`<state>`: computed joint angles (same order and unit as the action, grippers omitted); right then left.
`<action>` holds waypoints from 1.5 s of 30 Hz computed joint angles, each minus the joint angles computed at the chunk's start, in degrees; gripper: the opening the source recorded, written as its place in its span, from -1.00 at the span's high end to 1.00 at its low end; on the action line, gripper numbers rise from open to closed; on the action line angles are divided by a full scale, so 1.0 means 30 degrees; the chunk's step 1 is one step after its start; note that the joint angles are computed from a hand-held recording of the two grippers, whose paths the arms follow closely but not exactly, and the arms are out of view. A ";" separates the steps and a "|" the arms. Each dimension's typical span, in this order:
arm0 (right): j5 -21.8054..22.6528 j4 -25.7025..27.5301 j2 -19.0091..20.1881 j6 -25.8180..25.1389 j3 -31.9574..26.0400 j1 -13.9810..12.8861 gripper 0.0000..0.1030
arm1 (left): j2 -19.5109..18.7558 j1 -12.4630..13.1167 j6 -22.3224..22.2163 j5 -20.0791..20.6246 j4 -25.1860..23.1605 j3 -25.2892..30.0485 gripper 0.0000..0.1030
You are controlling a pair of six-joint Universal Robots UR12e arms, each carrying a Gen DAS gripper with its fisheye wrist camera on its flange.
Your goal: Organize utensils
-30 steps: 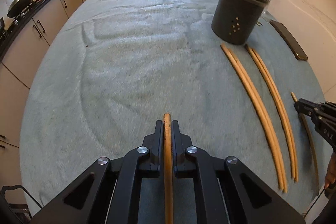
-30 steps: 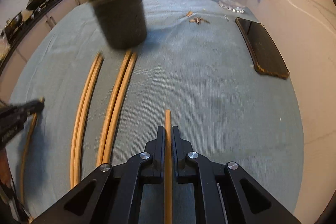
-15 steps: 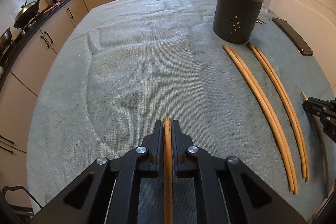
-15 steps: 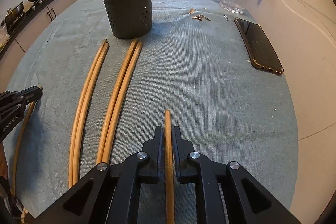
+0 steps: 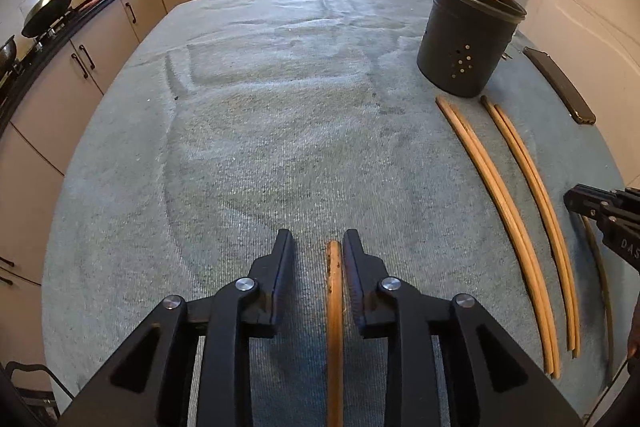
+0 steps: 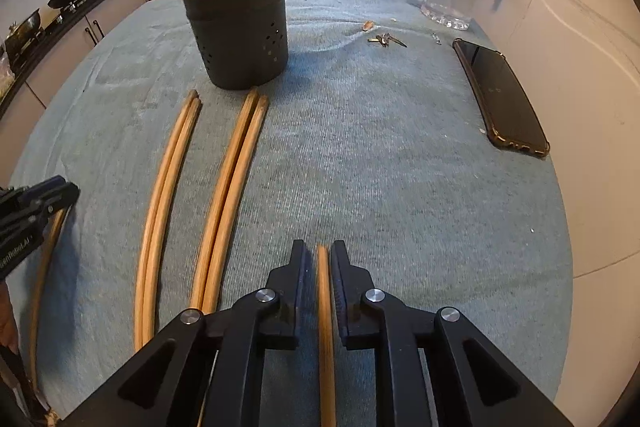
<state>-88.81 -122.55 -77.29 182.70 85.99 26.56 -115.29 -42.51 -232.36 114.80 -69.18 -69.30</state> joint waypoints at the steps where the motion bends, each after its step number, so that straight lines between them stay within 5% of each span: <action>1: 0.0098 0.0152 0.0081 0.0006 -0.0133 -0.0030 0.73 | -0.0004 0.0052 0.0101 -0.0111 0.0039 0.0007 0.51; 11: 0.0529 0.1741 0.0916 -0.0671 -0.1526 -0.0082 0.72 | -0.0365 0.0239 0.2041 -0.0481 -0.0201 0.0572 0.52; 12: 0.0608 0.1838 0.0974 -0.0658 -0.1616 -0.0104 0.73 | -0.0359 0.0277 0.2189 -0.0597 -0.0141 0.0556 0.56; 14: 0.0758 0.1817 0.1064 -0.0572 -0.1718 -0.0139 0.80 | -0.0253 0.0365 0.2263 -0.0990 0.0203 0.0392 0.96; 18: 0.1257 0.0878 0.0918 -0.0363 -0.1271 -0.0293 0.97 | 0.0014 0.0324 0.1142 -0.1133 0.0835 -0.0028 1.00; 31: 0.4034 -0.3877 -0.0706 0.1054 0.0809 -0.0973 0.98 | 0.0908 -0.0499 0.0692 0.1195 0.4116 -0.0659 1.00; 36: 0.3422 -0.3695 -0.0844 0.0279 0.0942 -0.0928 0.97 | 0.1021 -0.0371 0.0074 0.0716 0.2784 -0.0549 1.00; 38: 0.3009 -0.2844 -0.0825 -0.0203 0.0882 -0.0882 0.71 | 0.0883 -0.0144 0.0068 -0.0573 0.1574 -0.0335 0.85; 39: 0.2963 -0.2336 -0.0820 -0.0341 0.0842 -0.0892 0.30 | 0.0823 -0.0089 0.0171 -0.1027 0.1202 -0.0300 0.59; 40: 0.2926 -0.2076 -0.0869 -0.0508 0.0912 -0.0898 0.14 | 0.0786 -0.0095 0.0225 -0.1232 0.0890 -0.0324 0.33; 45: 0.1644 0.0030 -0.0888 -0.1761 0.0823 -0.0619 0.19 | 0.0324 -0.0130 0.0827 -0.1259 -0.0751 0.0040 0.24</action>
<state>-83.87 -122.46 -79.96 177.41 88.46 24.70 -114.32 -42.90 -229.88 111.02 -71.44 -69.18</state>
